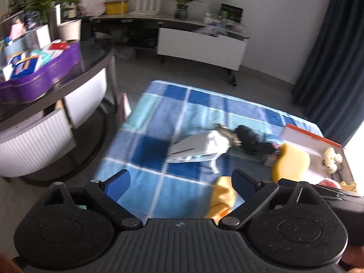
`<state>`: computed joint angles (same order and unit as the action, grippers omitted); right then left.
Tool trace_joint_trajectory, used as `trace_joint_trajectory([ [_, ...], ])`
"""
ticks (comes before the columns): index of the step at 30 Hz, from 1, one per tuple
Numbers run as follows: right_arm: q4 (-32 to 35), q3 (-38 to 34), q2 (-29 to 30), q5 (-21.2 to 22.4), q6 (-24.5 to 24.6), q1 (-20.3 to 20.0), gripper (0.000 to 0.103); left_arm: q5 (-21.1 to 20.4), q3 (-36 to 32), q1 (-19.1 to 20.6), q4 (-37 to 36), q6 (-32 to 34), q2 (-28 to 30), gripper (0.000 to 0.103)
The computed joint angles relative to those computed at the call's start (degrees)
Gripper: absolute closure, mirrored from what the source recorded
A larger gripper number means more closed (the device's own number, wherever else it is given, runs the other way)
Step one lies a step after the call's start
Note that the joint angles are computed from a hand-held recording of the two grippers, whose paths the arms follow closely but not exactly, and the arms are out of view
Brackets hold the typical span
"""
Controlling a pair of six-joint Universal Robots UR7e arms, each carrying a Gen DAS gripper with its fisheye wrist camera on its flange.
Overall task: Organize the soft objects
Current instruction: 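Move the left tool to the yellow cloth while the right tool approaches the dark sock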
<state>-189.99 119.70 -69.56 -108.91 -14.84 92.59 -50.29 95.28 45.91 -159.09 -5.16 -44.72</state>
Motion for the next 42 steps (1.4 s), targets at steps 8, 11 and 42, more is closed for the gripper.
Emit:
trace_joint_trajectory([
  [8, -10.57, -3.47, 6.35, -16.65, 0.04, 1.52, 0.033, -0.56, 0.48, 1.33, 1.17, -1.33, -0.76, 0.005],
  [11, -20.66, -2.81, 7.5, -21.37, -1.77, 2.22, 0.032, -1.43, 0.29, 1.52, 1.32, -1.25, -0.34, 0.005],
  [42, -9.68, 3.56, -0.42, -14.57, -2.17, 3.44, 0.028, -6.47, -0.02, 2.34, -1.15, 10.87, 7.32, 0.023],
])
